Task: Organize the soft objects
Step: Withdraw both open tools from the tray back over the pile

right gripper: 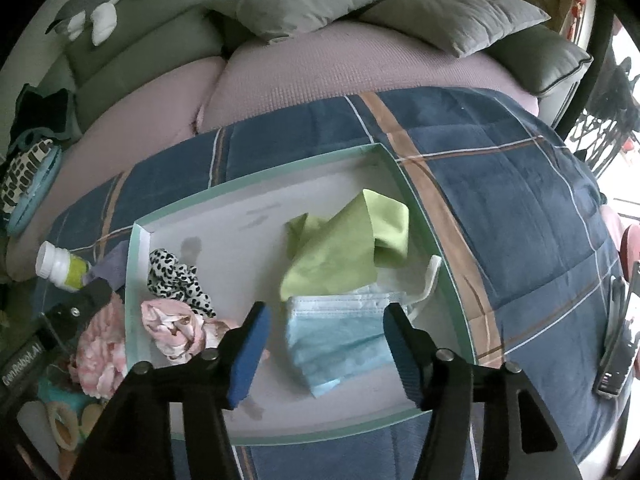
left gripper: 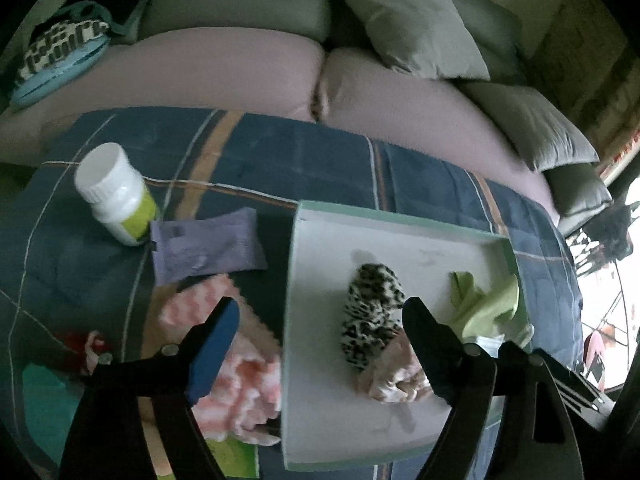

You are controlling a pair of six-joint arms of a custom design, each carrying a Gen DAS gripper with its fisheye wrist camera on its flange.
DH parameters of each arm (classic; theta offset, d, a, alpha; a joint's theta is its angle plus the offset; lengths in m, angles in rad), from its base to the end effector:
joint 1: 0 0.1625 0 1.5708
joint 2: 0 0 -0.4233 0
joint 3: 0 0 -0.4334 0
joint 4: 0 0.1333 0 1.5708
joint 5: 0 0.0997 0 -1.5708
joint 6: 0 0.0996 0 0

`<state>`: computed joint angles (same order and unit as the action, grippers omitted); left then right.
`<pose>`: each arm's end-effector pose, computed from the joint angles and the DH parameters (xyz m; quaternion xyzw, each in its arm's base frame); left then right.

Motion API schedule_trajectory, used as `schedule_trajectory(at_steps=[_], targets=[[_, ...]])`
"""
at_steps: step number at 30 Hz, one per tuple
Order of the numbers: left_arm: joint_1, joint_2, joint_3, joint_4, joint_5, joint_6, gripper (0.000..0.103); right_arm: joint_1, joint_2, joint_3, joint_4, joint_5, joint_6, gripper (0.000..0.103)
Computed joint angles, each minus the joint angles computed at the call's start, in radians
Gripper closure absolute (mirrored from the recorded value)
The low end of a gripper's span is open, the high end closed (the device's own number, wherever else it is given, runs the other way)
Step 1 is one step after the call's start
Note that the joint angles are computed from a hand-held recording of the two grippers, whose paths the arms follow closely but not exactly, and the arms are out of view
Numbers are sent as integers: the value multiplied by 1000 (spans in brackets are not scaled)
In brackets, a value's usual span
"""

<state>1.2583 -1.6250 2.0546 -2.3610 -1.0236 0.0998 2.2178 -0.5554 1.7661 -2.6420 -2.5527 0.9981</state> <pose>0.0242 -0.5274 0.3603 0.1465 0.9371 -0.1999 0.2460 0.4040 -0.4510 -0.0886 -0.1213 -0.8720 0.3029 0.3650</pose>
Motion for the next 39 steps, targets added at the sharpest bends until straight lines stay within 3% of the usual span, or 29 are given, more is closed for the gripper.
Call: schedule_trajectory(at_steps=[7, 15, 19, 20, 21, 22, 31, 36, 39], targets=[[-3, -3, 1, -9, 68, 7, 17, 3, 25, -27, -12, 6, -38, 26], [4, -16, -6, -19, 85, 11, 17, 8, 44, -43, -50, 7, -81, 16], [14, -27, -12, -32, 86, 10, 17, 12, 52, -42, -100, -4, -111, 2], [17, -30, -14, -37, 87, 8, 12, 14, 55, -42, -117, -9, -123, 1], [20, -32, -16, -39, 86, 6, 1, 17, 57, -42, -138, -16, -135, 0], [24, -34, -18, -44, 84, 5, 0, 19, 59, -42, -154, -18, -143, 0], [58, -54, -45, -71, 106, 2, 0, 19, 72, -60, -170, -2, -164, 0], [62, -58, -53, -75, 202, -4, 0, 23, 91, -84, -168, 7, -189, 0], [78, -63, -65, -71, 218, -24, 0, 24, 105, -103, -171, 29, -210, 0]])
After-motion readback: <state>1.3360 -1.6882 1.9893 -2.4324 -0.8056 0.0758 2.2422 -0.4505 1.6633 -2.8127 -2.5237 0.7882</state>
